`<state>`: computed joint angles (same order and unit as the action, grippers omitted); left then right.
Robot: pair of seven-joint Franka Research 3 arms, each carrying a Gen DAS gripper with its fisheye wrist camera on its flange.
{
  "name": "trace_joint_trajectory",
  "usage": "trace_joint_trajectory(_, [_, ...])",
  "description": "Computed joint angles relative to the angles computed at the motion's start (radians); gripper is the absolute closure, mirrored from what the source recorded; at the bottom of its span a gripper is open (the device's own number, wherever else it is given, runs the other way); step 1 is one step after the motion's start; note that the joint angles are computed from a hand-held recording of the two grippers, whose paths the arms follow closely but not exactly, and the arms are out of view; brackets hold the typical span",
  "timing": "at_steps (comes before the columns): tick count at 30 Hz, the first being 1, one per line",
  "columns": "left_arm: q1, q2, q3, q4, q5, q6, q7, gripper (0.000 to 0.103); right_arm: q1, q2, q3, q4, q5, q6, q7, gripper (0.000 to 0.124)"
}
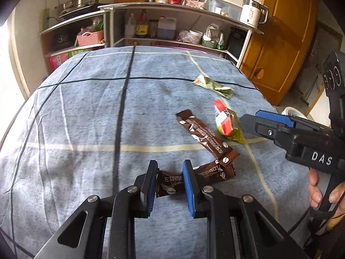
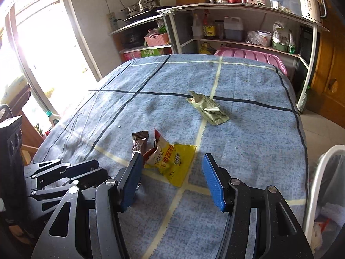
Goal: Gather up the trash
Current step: 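Grasp the yellow snack bag with the right gripper while the left gripper grasps a brown coffee-stick wrapper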
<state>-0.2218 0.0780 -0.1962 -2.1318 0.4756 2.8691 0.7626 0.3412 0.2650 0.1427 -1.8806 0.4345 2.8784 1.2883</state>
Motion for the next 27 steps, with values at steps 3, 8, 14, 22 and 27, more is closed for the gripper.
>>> trace_joint_trajectory(3, [0.005,-0.017,0.008,-0.020,0.016,0.003,-0.028,0.079,0.021,0.018,-0.014,0.019,-0.042,-0.007,0.022,0.066])
trace_joint_trajectory(8, [0.015,-0.045,0.020,-0.049,0.124,0.004,-0.155,0.079,0.049,0.050,-0.045,0.052,-0.123,-0.032,0.081,0.066])
trace_joint_trajectory(14, [0.047,-0.075,0.023,-0.104,0.157,0.069,-0.308,0.079,0.054,0.079,-0.055,0.080,-0.170,-0.058,0.140,0.066])
trace_joint_trajectory(22, [0.060,-0.115,0.001,-0.155,0.117,0.079,-0.287,0.079,0.045,0.067,-0.044,0.059,-0.174,-0.035,0.156,0.088])
trace_joint_trajectory(27, [0.064,-0.133,-0.016,-0.171,0.150,0.079,-0.320,0.079,0.044,0.051,-0.040,0.037,-0.168,-0.007,0.157,0.095])
